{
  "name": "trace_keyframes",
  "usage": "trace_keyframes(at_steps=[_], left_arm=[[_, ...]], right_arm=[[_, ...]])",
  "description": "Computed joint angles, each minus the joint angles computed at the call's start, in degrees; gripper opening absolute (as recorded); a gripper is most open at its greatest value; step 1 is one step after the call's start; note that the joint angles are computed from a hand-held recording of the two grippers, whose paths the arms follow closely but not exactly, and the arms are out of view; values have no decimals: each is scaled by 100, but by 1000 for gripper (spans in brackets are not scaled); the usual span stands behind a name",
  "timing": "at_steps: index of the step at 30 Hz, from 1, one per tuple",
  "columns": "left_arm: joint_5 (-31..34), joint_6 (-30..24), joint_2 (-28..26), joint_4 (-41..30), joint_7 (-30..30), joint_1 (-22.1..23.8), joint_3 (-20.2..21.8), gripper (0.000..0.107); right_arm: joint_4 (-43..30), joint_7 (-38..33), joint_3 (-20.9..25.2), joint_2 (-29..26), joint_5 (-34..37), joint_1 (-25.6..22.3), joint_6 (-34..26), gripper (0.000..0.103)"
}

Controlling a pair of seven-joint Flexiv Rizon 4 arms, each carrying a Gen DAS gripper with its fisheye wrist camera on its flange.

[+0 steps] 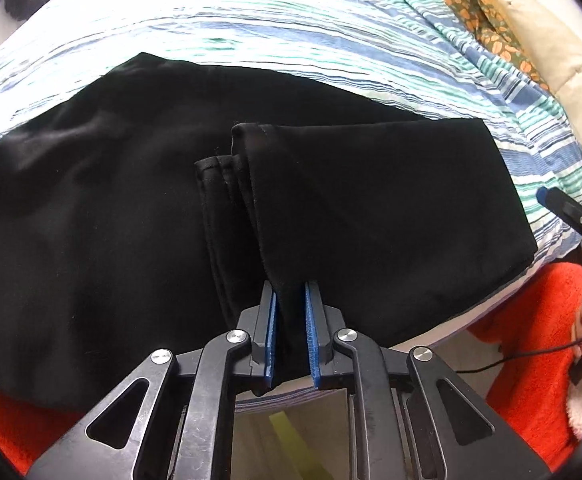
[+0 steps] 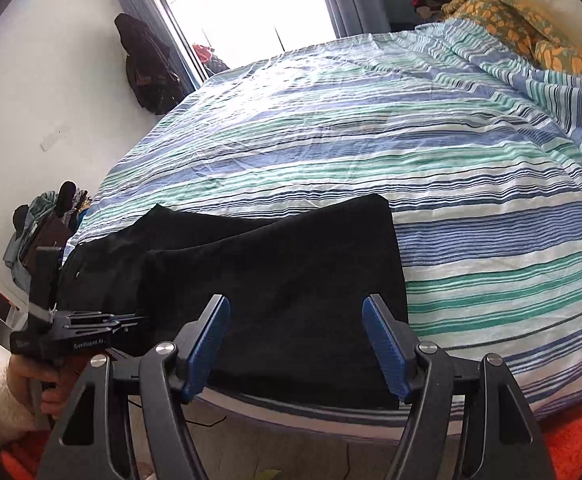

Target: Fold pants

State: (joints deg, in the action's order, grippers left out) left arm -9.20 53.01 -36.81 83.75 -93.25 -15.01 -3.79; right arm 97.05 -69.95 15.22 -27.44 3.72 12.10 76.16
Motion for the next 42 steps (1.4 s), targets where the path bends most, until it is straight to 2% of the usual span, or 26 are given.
trace_keyframes(at_steps=[1,2,3,4,5,6,8,12,14,15,16,17,19,24,26,42], left_arm=[[39,-86,6,-67,-16,-24,29,21],[88,-151,29,-131,-60,-51,74,29],[87,-70,37,-148,-51,-12,78,46],[142,64,71,-156,-112,0,153,60],[308,231,78,-216,-306,-70,327,92],[533,476,51,-299,-572,-157,550,103],[857,646,-182,-700,-1027,-218,884,103],[1088,161,-1132,-2118,-1586,-94,1190,102],[1325,71,-1541,-2604,-2039,-120,1425,103],[1328,-166,-1721,-2804,-2061,-42,1377,103],[1355,-145,-1824,-2841,-1907,56,1243,103],[1583,178,-1840,-2761,-1856,7,1296,103],[1894,443,-1792,-2652,-2103,-170,1529,103],[2230,446,-1694,-2550,-2281,-110,1434,103],[2086,362,-1831,-2769,-2230,-194,1520,103],[2222,365,-1779,-2709,-2311,-189,1478,103]], right_arm=[[-322,-330,385,-230,218,-311,-428,70],[-644,-589,584,-447,464,-462,-993,70],[-799,-616,597,-605,459,-463,-1377,70],[-767,-635,423,-637,377,-307,-1388,71],[-585,-642,200,-581,236,-96,-1077,71],[-538,-664,96,-553,123,20,-1049,74],[-493,-653,-82,-524,-101,215,-1101,83],[-301,-443,-325,-508,-376,446,-844,88],[-222,-315,-394,-502,-489,512,-736,91],[-189,-256,-438,-505,-573,555,-698,92],[-168,-209,-468,-505,-649,581,-678,93],[-164,-170,-485,-509,-714,595,-676,93],[-185,-128,-481,-532,-801,594,-698,94],[-257,-93,-414,-593,-855,543,-698,96],[-259,-78,-413,-596,-881,547,-704,97],[-176,104,-458,-570,-1003,601,-624,99]])
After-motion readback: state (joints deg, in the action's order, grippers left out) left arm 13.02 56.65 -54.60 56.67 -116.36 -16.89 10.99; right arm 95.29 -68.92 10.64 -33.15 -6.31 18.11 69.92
